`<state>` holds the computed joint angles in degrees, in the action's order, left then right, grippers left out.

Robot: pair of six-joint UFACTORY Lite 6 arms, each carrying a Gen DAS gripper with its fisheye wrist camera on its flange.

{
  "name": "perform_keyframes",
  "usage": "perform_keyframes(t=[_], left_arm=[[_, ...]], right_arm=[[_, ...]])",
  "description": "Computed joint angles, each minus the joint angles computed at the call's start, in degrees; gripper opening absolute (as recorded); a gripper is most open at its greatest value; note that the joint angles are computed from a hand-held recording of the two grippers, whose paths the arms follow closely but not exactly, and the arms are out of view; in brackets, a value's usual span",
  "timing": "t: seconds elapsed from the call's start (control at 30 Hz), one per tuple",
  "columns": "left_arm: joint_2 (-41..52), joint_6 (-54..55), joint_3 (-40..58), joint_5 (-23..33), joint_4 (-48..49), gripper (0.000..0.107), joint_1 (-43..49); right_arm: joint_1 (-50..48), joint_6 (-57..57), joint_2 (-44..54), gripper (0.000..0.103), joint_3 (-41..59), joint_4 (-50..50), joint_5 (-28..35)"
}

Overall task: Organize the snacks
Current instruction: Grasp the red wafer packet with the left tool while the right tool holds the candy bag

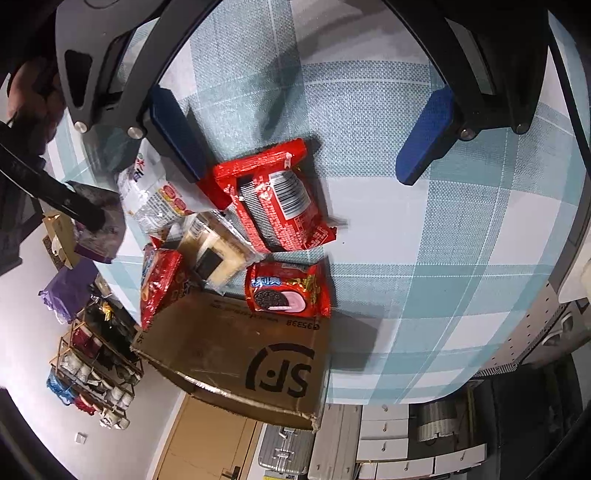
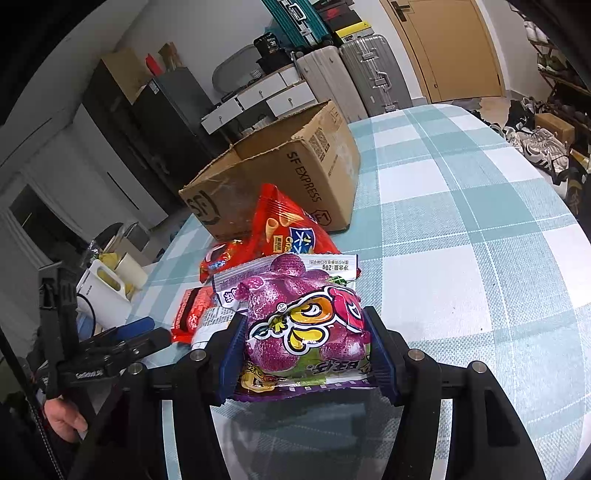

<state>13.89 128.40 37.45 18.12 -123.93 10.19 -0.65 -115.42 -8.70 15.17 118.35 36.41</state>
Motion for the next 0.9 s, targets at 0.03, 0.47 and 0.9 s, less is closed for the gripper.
perform_keyframes(t=[0.03,0.47,0.9], left_arm=[[0.54,-0.01,0.51,-0.36,-0.21,0.102,-0.27],[7.01,1.45,7.43,-3.58,-4.62,0.102,-4.57],[10.43,6.14,10.84,-5.87,-9.70,0.092,-6.18]], right_arm=[[-0.13,0.32,-0.56,0.060,-0.43,-0.39,0.10],[-1.89,4.06,-8.12,0.060,-4.96,-5.88,0.28],[-5.55,7.78,-11.93,0.060,-6.01,-11.28,0.58]])
